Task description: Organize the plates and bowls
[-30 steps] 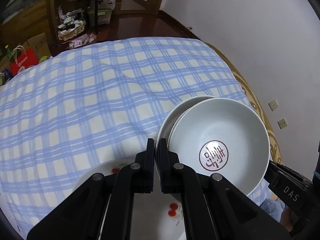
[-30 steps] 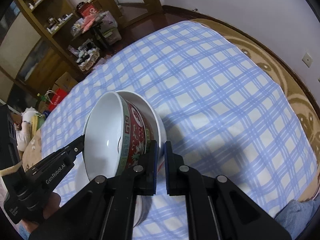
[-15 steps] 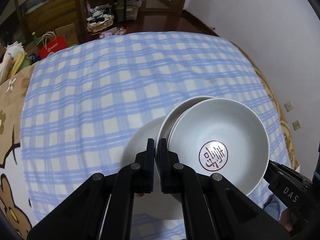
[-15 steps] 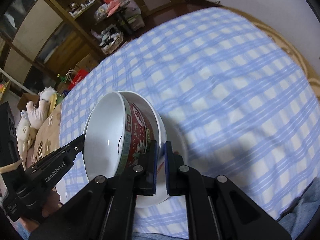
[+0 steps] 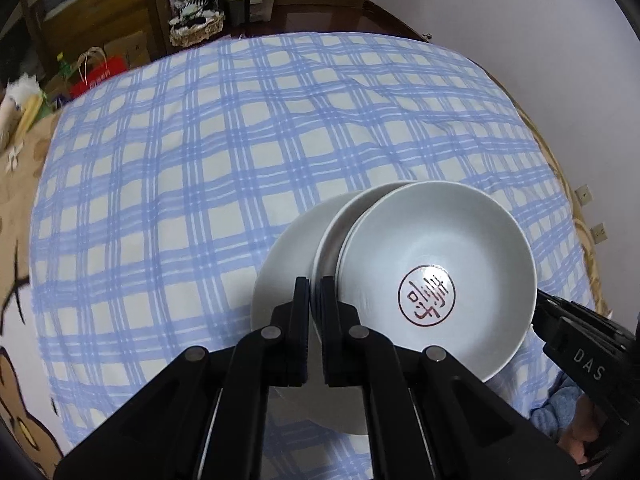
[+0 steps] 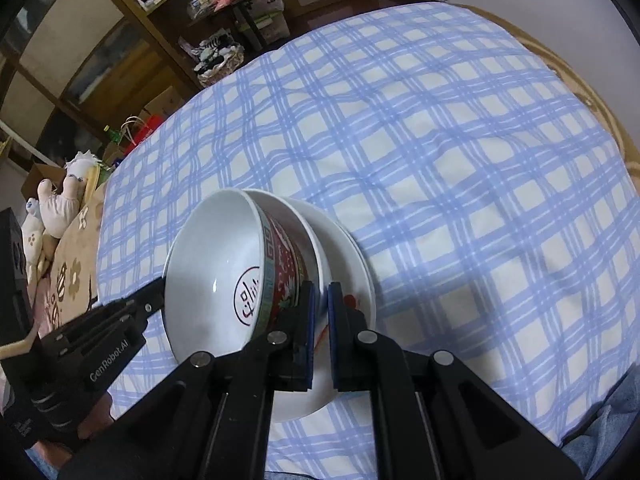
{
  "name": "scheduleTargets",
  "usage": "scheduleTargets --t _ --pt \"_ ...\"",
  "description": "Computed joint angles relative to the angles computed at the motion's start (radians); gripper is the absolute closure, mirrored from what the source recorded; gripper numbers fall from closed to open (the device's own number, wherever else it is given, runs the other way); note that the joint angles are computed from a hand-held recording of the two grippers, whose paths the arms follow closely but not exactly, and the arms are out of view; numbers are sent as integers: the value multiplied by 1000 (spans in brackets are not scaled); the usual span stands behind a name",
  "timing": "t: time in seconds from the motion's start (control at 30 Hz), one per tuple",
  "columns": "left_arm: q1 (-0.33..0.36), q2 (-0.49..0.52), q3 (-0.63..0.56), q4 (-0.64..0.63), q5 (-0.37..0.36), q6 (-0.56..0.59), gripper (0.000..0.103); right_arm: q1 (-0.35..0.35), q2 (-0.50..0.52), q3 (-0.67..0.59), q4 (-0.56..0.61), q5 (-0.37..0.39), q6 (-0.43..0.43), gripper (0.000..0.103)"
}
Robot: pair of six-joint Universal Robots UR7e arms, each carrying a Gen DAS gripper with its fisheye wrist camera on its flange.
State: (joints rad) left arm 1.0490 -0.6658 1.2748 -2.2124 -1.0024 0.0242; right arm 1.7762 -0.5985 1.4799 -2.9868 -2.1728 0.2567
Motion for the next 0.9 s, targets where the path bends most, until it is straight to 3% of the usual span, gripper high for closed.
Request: scheduleTargets --t 0.2,0.63,0.9 --pt "-29 -13 32 -88 47 92 95 14 -9 12 -53 -13 -82 95" --pt "-80 -137 162 -148 62 127 82 95 -74 87 -157 -90 -173 94" --pt "-129 -248 248 -224 79 150 64 166 -142 185 -296 -159 -227 92"
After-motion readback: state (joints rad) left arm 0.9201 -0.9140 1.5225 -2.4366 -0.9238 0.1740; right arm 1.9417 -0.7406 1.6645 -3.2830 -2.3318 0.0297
